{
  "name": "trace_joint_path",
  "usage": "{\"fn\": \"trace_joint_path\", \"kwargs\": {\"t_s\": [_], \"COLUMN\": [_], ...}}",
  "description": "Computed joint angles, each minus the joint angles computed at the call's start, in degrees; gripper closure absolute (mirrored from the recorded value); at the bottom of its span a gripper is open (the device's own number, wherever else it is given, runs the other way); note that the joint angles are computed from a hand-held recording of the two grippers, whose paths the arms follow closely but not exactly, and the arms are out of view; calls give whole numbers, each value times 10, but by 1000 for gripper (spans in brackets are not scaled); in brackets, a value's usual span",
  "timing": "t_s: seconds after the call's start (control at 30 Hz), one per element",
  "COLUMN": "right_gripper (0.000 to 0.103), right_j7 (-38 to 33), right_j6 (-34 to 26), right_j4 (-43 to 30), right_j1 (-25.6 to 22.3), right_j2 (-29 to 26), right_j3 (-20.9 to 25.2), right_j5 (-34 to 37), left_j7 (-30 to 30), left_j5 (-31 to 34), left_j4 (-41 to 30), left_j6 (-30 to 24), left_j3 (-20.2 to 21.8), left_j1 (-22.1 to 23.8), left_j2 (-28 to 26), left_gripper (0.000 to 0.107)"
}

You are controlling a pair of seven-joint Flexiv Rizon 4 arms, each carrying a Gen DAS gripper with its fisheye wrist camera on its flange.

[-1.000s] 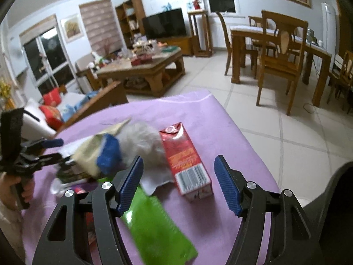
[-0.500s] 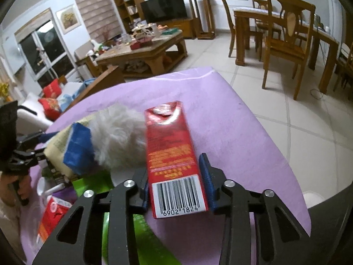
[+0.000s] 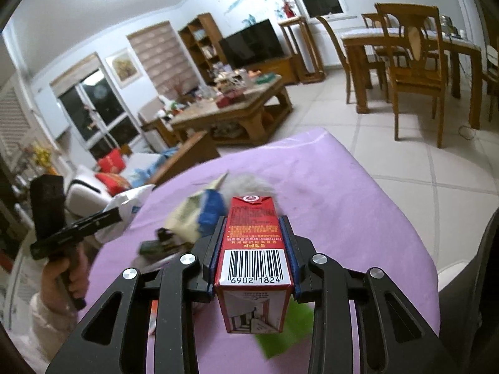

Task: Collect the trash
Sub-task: 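Grasp the foil packet with the left tool while the right tool grasps the red juice box, then carry both items over the black bin and open both tools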

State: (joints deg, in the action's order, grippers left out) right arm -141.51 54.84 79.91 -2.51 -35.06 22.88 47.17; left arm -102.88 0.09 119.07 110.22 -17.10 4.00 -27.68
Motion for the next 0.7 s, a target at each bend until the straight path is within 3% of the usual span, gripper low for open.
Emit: {"fn": "trace_joint_path", "kwargs": {"t_s": [0.2, 0.33, 0.5, 0.7], "right_gripper": [70, 70, 70, 70], "right_j7": [-54, -95, -126, -138], "right_j6": [-31, -55, -67, -70], "right_j4": [33, 55, 68, 68], "right_j1": [-56, -94, -128, -163], "right_j2": [50, 86, 113, 108], "right_j3": [10, -8, -53, -108], "right_j5": [67, 128, 186, 225], "left_j7": [25, 42, 80, 140], "left_j5": [-26, -34, -48, -68], "left_j4": [-28, -59, -138, -263], "left_j6": [-15, -25, -61, -122], "left_j3": [40, 32, 14, -19], "left_j1": [-82, -107, -142, -179], "left_j2": [11, -5, -52, -133], "left_gripper": [51, 51, 51, 51]}}
